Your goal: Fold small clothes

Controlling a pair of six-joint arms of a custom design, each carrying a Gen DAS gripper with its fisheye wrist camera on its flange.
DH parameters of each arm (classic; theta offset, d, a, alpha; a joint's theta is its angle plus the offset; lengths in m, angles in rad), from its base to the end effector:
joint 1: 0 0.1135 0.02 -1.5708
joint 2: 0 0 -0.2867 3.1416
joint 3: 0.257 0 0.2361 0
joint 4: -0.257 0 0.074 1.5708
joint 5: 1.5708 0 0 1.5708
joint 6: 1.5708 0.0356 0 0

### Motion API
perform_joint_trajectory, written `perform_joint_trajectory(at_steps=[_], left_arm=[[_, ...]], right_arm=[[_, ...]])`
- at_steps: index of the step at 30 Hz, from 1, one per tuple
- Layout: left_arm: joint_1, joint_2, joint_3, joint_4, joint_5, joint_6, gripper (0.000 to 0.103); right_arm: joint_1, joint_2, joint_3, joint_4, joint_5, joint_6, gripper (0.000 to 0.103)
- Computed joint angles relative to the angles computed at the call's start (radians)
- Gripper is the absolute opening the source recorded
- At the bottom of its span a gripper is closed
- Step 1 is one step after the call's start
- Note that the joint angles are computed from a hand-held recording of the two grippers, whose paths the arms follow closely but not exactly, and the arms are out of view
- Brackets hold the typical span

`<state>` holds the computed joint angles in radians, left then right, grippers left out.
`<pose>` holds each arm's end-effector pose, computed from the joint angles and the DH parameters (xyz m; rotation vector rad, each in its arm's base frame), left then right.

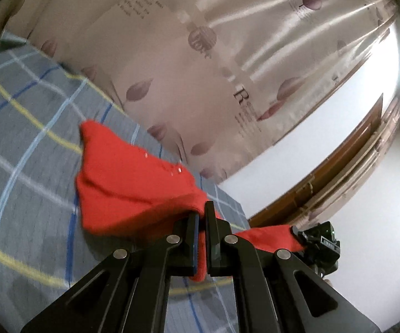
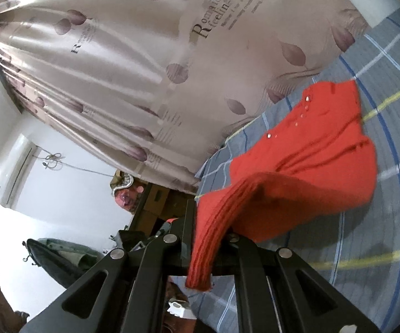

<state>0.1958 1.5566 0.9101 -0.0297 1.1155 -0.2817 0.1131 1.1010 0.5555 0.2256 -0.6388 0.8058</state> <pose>0.3047 0.0278 0.2544 0.1078 2.0694 -1.2782 0.2102 0.0452 0.2697 0.2251 2.0031 1.2090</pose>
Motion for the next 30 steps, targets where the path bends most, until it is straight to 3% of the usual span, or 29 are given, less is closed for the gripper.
perform_joint_trajectory(at_steps=[8, 20, 25, 27, 30], left_arm=[[-0.089, 0.220, 0.198, 0.105, -0.161, -0.127, 0.003], [-0.193, 0.596, 0.584, -0.021, -0.377, -0.147, 0.003], [-0.211, 0.733, 0.754, -0.129, -0.396, -0.131, 0.004], [-0.204, 0.775, 0.793, -0.133, -0.370, -0.179, 0.005], [-0.183, 0.816, 0.828, -0.111, -0.311, -0.280, 0.011]], right_arm=[[-0.131, 0.328, 0.217, -0.022, -0.079, -0.078, 0.007], [-0.198, 0.821, 0.564, -0.024, -0.095, -0.058, 0.007], [-0.226, 0.954, 0.664, 0.010, -0.121, -0.017, 0.010], [-0.245, 1.011, 0.680, 0.078, -0.146, 0.059, 0.011], [-0.271, 1.073, 0.657, 0.251, -0.180, 0.198, 0.029]])
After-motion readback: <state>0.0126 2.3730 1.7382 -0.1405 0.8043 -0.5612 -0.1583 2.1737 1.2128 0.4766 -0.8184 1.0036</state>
